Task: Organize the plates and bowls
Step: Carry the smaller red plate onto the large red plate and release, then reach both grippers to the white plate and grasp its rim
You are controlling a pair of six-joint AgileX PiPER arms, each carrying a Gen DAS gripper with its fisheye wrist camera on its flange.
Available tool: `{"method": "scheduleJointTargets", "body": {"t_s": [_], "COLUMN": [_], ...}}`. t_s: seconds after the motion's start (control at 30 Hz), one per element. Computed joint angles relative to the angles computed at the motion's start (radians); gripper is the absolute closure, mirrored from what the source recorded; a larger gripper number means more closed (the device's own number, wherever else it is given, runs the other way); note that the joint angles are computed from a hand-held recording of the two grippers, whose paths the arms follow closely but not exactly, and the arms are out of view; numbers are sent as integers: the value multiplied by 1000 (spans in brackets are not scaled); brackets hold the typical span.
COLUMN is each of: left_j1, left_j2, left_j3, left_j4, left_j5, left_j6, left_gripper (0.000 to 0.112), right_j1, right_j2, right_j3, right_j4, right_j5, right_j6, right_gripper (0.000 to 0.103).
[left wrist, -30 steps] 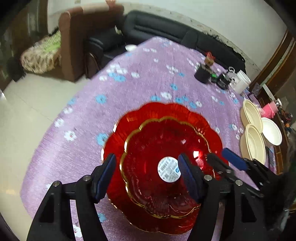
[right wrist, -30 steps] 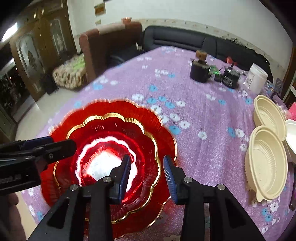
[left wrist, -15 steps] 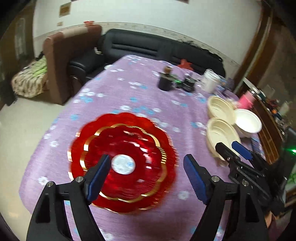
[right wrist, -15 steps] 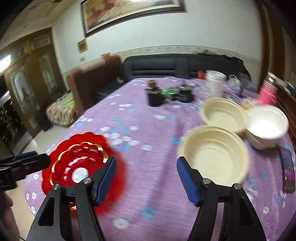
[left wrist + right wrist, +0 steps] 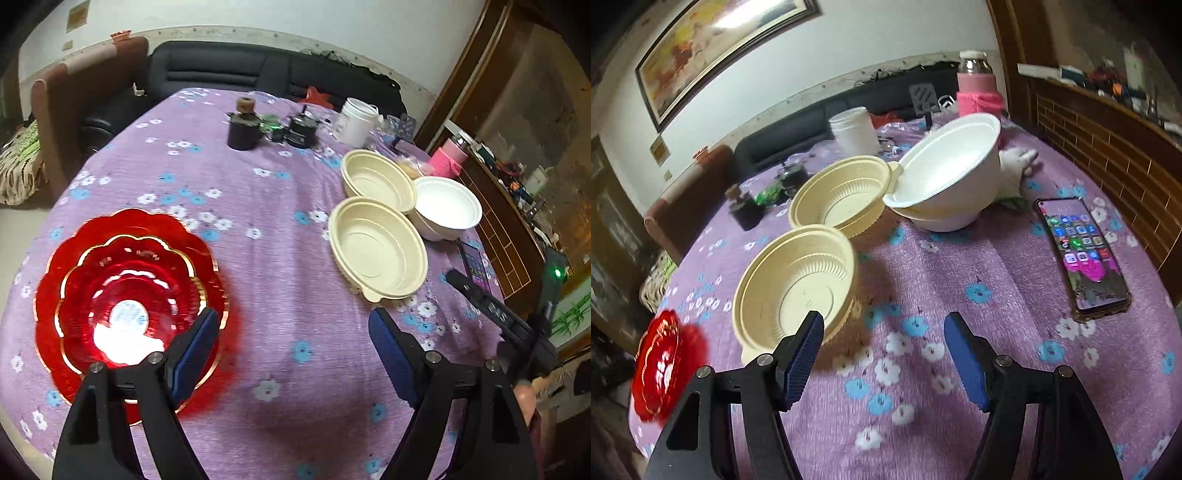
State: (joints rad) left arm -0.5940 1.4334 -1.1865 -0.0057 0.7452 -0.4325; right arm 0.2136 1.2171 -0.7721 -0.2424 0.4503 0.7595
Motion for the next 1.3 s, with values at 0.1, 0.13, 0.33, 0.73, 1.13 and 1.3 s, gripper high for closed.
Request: {"method": "scheduleJointTargets", "body": {"t_s": [0.1,0.13,0.33,0.73,1.13,1.3], "left_j1": [-18,-23,-36,-51,-32,-35], "left_j2": [40,52,95,224,187,150], "left_j3": [-46,-64,-126,-187,-146,-114], "left_j4": [2,11,31,-92,-117,-168], "left_j5": [25,38,82,67,55,30], "left_j6": [-17,-25,-29,52,76,124], "left_gripper": [30,30,30,30,30,30], "right_j1": [-51,-59,-132,-472,-579,-756], "right_j2": [75,105,112,177,355,231], "right_j3": [-35,-51,-59,-218,-368,-252], "right_j4": [138,170,359,331,724,1058], "right_j5": [-46,-60,-147,-99,77,290], "right_j6": [-124,-145,-313,-391,-754,-1091], "right_gripper": [31,31,31,41,96,96]}}
